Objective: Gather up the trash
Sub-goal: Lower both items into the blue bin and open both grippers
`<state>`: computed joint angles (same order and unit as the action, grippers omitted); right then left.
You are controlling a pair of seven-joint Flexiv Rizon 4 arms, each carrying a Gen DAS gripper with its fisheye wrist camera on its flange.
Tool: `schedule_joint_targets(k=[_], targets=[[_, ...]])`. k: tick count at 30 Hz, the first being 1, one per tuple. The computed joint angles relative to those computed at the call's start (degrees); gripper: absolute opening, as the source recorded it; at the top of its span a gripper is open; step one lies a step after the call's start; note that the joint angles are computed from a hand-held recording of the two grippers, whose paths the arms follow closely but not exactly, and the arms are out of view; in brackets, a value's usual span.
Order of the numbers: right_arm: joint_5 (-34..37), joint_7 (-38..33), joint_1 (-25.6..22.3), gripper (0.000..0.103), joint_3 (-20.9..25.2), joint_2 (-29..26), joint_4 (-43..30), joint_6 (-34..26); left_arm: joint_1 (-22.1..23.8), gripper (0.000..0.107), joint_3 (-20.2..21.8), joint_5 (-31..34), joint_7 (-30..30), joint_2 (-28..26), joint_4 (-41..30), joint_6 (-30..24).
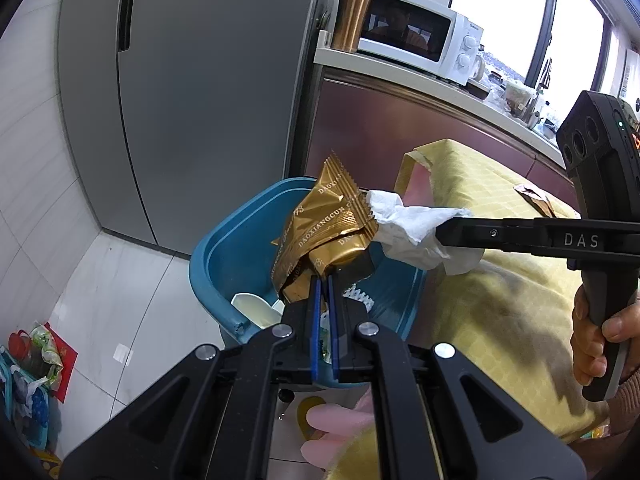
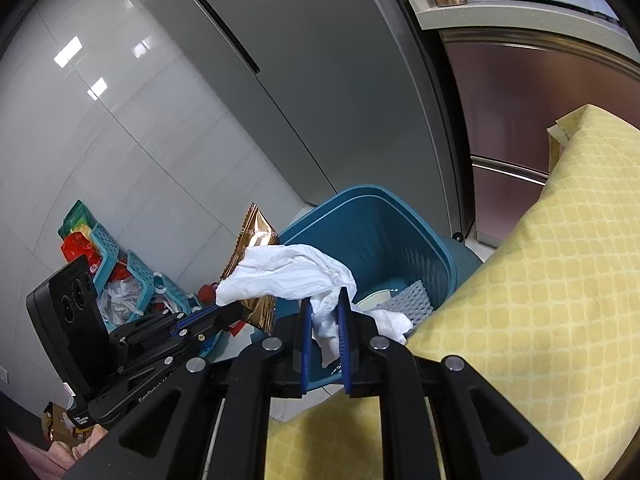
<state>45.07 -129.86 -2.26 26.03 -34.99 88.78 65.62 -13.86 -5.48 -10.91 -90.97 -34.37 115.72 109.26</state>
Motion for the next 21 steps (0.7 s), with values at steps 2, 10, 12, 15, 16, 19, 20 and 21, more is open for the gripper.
schedule_joint_targets(k=[2, 10, 12, 15, 16, 19, 20, 21], targets=[[-0.7, 0.9, 0.6, 0.011, -0.6, -0.1, 0.0, -0.2, 0.3, 0.004, -0.2, 0.0, 0.0, -0.2, -0.3, -0.3], [-5.7, 5.6, 3.3, 0.012, -2.4, -1.6, -1.2, -0.7, -0.3, 0.004, 0.7, -0.9, 0.3, -1.5, -2.1, -2.1], [-7.3, 7.0, 4.1, 0.012, -2.8, -2.0, -1.4, -0.6, 0.2, 0.004, 0.3, -0.9, 0.3, -1.9, -2.6, -2.7], [-9.4, 9.0, 4.7, 0.013, -3.0, -2.7, -1.8, -0.4, -0.1, 0.005, 0.7, -1.3, 0.4, -2.6, -3.7, -4.0], [-10.0, 9.6, 4.8, 0.015, -3.0, -3.0, -1.9, -0.4, 0.2, 0.006, 0.4, -1.3, 0.4, -2.8, -4.0, -4.4], [-11.9, 11.3, 5.2, 0.017, -3.1, -3.5, -2.1, 0.1, -0.9, 0.008, 1.7, -2.0, 0.3, -3.6, -5.1, -5.6], [-12.3, 11.6, 5.1, 0.017, -2.8, -3.6, -2.2, 0.1, -0.9, 0.008, 1.7, -2.1, 0.1, -3.8, -5.2, -5.7], [-12.5, 11.9, 4.9, 0.018, -2.5, -3.6, -2.2, 0.2, -0.6, 0.008, 1.4, -2.3, 0.0, -4.1, -5.5, -6.2]])
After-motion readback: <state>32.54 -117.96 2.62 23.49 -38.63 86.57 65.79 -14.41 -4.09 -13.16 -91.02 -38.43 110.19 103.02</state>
